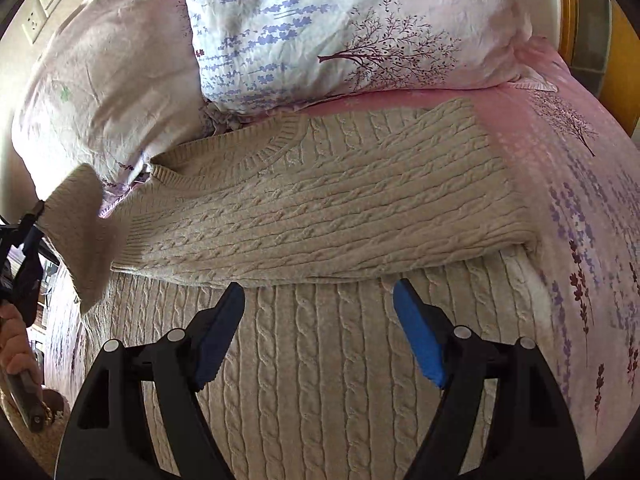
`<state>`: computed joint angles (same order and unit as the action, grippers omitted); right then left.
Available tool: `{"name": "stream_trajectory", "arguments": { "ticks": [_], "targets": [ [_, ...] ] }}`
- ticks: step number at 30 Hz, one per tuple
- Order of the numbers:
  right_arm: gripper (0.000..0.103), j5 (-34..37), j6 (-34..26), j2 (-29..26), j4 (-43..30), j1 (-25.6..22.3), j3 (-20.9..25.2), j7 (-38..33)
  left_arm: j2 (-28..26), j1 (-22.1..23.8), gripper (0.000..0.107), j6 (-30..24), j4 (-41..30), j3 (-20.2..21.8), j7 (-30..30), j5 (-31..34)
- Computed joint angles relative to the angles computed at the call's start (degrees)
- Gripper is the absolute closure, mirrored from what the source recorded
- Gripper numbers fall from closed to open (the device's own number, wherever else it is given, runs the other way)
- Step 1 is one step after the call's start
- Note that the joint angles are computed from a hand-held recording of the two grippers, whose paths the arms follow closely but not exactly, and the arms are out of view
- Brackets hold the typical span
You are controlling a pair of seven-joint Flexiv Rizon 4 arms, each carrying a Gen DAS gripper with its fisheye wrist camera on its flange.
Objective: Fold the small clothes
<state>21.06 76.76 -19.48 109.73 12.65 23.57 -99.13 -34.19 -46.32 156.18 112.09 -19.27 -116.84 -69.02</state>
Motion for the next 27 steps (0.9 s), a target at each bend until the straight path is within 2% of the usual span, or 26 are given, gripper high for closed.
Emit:
{"name": "stream_trajectory", "arguments": {
  "ticks": [2, 4, 6, 8, 10, 13, 16, 18, 19, 21, 22, 25, 27],
  "targets": [
    [0.025, 0.4, -0.2, 0.0, 0.1, -0.4, -0.1, 0.0, -2.9, 1.3, 0.099, -5.8, -3.4, -1.3, 1.0, 0.5],
    [0.025, 0.6, -0.5, -0.1, 0.0, -0.7, -0.3, 0.1, -4.7, 2.4, 0.098, -10.5, -3.8, -1.9, -2.9, 2.7],
    [0.025, 0.9, -0.8, -0.3, -0.2, -1.1, -0.3, -0.1, -5.3, 2.4, 0.096, -12.5, -2.8, -1.5, -7.3, 3.9],
    [0.025, 1.5, -1.0, -0.2, -0.3, -1.5, -0.1, -0.6, -4.9, 1.9, 0.086, -11.4, -0.6, -0.5, -12.6, 6.0],
    [0.025, 1.8, -0.9, -0.2, -0.3, -1.4, 0.0, -1.0, -3.2, -0.1, 0.074, -9.6, 1.0, 0.2, -12.5, 1.1],
    [0.025, 3.0, -1.1, -0.2, -0.4, -1.9, 0.8, -2.2, -0.4, -2.1, 0.068, -5.4, 3.0, -0.3, -10.4, -8.6],
    [0.025, 3.8, -1.4, -0.2, -0.6, -1.9, 1.0, -3.2, 2.0, -2.6, 0.069, -2.1, 7.3, -1.3, -15.0, -14.8],
    [0.025, 4.5, -1.7, -0.3, -0.8, -2.1, 1.2, -4.0, 2.9, -2.9, 0.083, -0.6, 8.8, -1.8, -16.7, -18.2],
    [0.025, 4.9, -1.8, -0.2, -0.9, -2.3, 1.2, -4.4, 3.1, -2.7, 0.096, -0.5, 8.8, -1.9, -16.0, -19.0],
    [0.025, 5.9, -2.0, -0.1, -1.1, -2.7, 1.3, -5.3, 3.1, -2.3, 0.098, 0.2, 7.0, -1.8, -11.7, -19.3],
    [0.025, 6.6, -2.0, 0.0, -1.2, -3.0, 1.4, -5.9, 2.7, -2.0, 0.098, 0.8, 4.8, -1.9, -7.3, -19.0],
    [0.025, 8.6, -1.8, 0.3, -1.5, -4.0, 1.3, -7.4, 0.2, -0.5, 0.098, 0.2, -4.4, -2.2, 8.9, -15.1],
    [0.025, 9.6, -1.5, 0.4, -1.7, -4.4, 0.8, -7.7, -2.6, 0.5, 0.098, -2.2, -12.5, -3.1, 20.8, -12.7]
  ]
}}
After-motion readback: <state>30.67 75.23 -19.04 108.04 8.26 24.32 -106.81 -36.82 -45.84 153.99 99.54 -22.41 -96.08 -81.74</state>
